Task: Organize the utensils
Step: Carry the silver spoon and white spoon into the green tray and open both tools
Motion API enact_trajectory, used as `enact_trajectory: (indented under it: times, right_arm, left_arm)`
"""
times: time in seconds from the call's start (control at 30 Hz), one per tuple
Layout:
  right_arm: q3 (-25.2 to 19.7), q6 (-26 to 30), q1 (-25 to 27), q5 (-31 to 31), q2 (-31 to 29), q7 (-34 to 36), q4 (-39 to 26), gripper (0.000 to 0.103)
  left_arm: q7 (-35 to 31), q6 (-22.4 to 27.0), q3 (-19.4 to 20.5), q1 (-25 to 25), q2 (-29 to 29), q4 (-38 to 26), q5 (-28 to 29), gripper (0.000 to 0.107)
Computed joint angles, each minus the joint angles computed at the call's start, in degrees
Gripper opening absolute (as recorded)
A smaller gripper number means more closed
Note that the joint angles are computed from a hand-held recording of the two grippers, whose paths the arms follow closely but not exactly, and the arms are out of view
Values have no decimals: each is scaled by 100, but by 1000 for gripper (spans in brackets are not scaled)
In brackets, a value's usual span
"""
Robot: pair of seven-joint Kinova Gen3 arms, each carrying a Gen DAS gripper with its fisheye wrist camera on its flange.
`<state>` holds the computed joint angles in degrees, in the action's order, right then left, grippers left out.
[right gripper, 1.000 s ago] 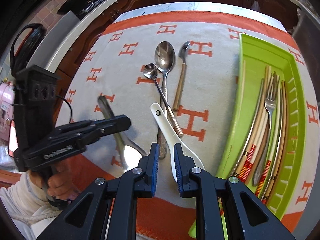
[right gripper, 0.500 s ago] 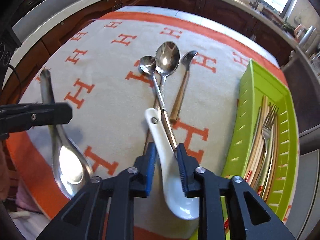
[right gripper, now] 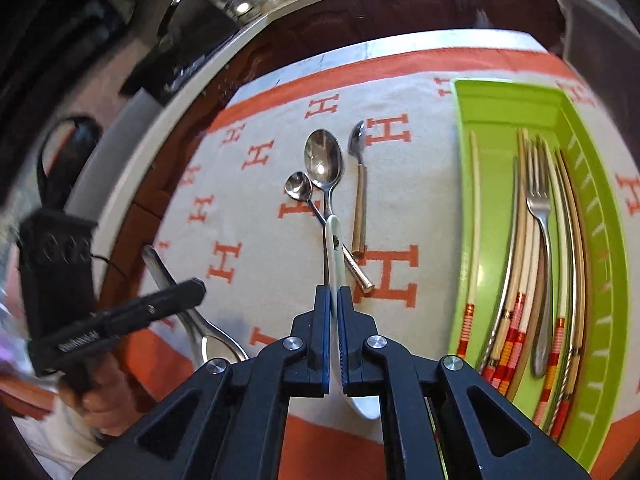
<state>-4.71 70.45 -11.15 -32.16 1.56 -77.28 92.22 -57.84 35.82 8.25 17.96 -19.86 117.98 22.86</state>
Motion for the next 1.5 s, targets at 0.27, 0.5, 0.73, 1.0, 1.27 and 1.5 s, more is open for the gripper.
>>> enact_trajectory:
  times: [0.27,0.5,0.73,1.0,1.27,1.5]
  right_arm:
    - [556,572,771,-1148,-246,380,16,3]
    - [885,942,1136,-1254,-526,509,-375,3]
    - [952,1261,1295,-332,-502,192,-860,3]
    - [1140,1313,1608,71,-529,483,-508,3]
    - [1165,1205,1723,125,-555,563,-309,3]
    - [1038,1045,1642,268,-500,462,-244,3]
  left_arm:
    - [-86,168,68,60,358,-633,-9,3]
    - [-32,526,354,121,1026,-1646,-329,3]
    - [324,1193,692,470,2154,-3055,-1255,3]
    - [189,2553,522,1221,3543,-4614,-2000,3]
    - [-50,3075,330,1420,3911,-4968,-1992,13]
    - [118,2907,253,1432,3647,-4820,-2037,54]
